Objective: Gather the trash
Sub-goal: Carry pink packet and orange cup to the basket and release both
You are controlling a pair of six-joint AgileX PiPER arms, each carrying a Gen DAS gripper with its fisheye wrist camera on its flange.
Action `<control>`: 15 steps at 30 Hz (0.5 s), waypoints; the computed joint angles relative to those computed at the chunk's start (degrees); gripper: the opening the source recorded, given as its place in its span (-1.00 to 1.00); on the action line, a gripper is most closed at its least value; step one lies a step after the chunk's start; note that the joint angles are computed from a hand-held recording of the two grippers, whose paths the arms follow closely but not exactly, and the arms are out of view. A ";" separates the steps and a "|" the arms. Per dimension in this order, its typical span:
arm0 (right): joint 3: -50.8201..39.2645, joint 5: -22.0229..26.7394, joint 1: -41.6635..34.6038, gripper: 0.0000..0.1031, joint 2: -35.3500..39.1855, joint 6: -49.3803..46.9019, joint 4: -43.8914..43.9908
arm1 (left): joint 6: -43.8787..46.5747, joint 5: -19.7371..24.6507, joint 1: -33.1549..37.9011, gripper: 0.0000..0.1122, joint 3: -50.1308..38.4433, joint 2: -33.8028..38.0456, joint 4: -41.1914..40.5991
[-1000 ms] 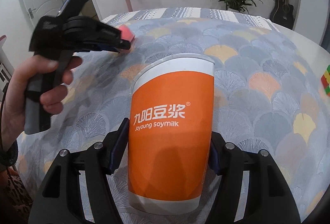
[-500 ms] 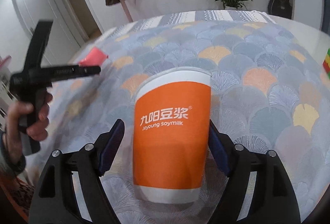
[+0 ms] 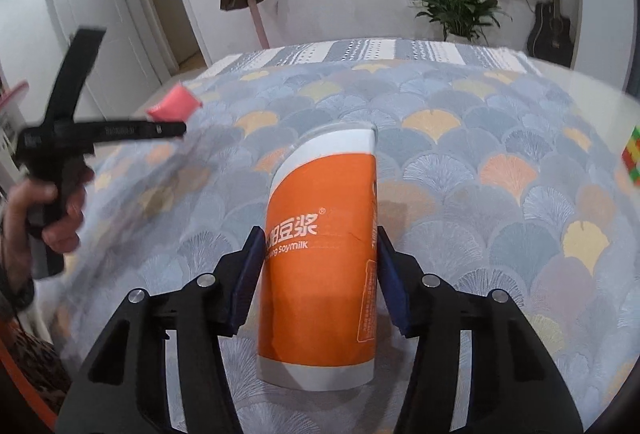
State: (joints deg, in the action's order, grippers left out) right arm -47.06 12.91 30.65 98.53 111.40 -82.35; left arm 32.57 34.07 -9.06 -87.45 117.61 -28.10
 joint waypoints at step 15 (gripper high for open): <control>-22.95 9.66 10.03 -0.14 8.51 -35.22 29.29 | 13.74 5.17 16.52 -0.68 1.12 -7.66 -14.08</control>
